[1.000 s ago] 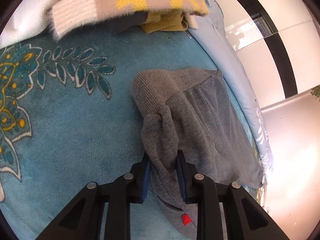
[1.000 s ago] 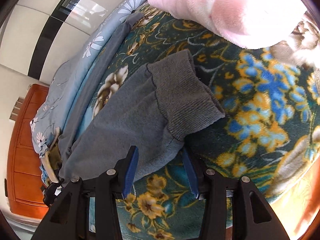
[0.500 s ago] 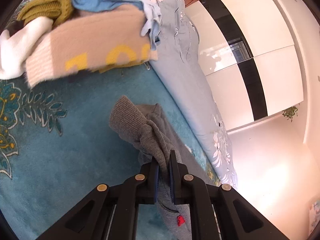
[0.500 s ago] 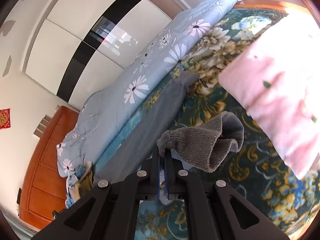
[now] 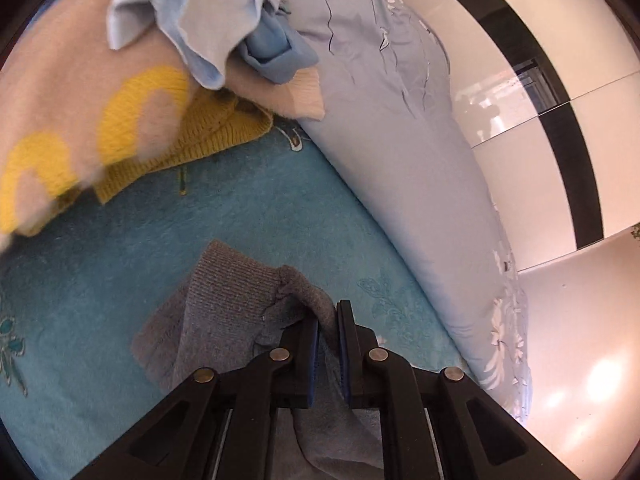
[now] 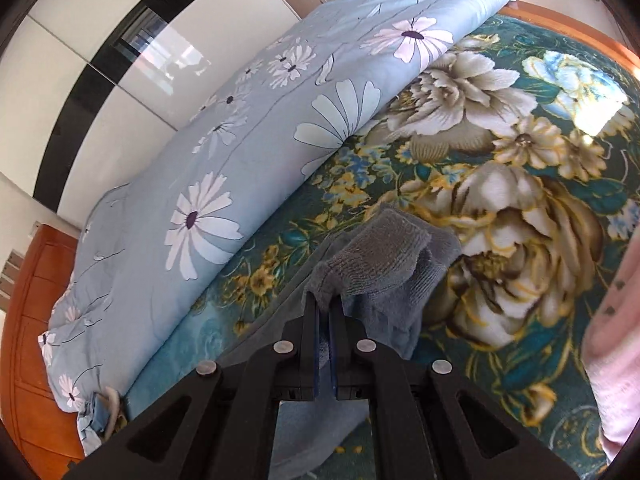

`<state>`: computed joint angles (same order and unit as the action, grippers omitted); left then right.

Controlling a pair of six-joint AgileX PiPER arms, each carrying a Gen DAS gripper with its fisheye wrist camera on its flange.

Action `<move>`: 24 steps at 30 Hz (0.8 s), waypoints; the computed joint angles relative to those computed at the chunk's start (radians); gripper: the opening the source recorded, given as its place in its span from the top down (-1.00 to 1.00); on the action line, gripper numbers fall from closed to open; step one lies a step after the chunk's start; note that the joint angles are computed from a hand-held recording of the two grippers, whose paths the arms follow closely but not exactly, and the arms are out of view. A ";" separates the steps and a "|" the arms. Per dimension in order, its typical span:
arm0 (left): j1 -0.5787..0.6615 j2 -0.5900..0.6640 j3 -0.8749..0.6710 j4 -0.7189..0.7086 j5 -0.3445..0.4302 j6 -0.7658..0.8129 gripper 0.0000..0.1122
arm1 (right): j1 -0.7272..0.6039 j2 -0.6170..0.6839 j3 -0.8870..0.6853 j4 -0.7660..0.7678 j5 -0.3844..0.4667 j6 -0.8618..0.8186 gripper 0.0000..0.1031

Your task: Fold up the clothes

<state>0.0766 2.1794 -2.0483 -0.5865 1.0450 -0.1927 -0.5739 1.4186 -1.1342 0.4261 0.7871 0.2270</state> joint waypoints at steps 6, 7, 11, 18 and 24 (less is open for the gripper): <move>-0.029 0.131 -0.131 0.015 0.009 0.002 0.76 | 0.074 0.196 -0.096 -0.103 -0.056 0.077 0.91; -0.032 0.131 -0.128 0.009 0.006 0.023 0.65 | 0.083 0.202 -0.101 -0.115 -0.058 0.070 0.89; -0.027 0.004 0.043 -0.086 -0.039 0.217 -0.12 | 0.057 0.114 -0.049 0.002 -0.068 -0.132 0.07; 0.025 -0.361 0.559 -0.040 -0.248 0.373 -0.34 | -0.135 -0.143 0.196 0.145 -0.036 -0.370 -0.18; 0.144 -0.367 0.760 -0.124 -0.249 0.381 -0.34 | -0.329 -0.054 0.363 0.603 0.028 -0.667 -0.19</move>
<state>0.2204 1.8128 -1.2885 -0.7107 0.7960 0.1881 -0.9029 1.3650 -0.7713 1.0294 0.8148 -0.4399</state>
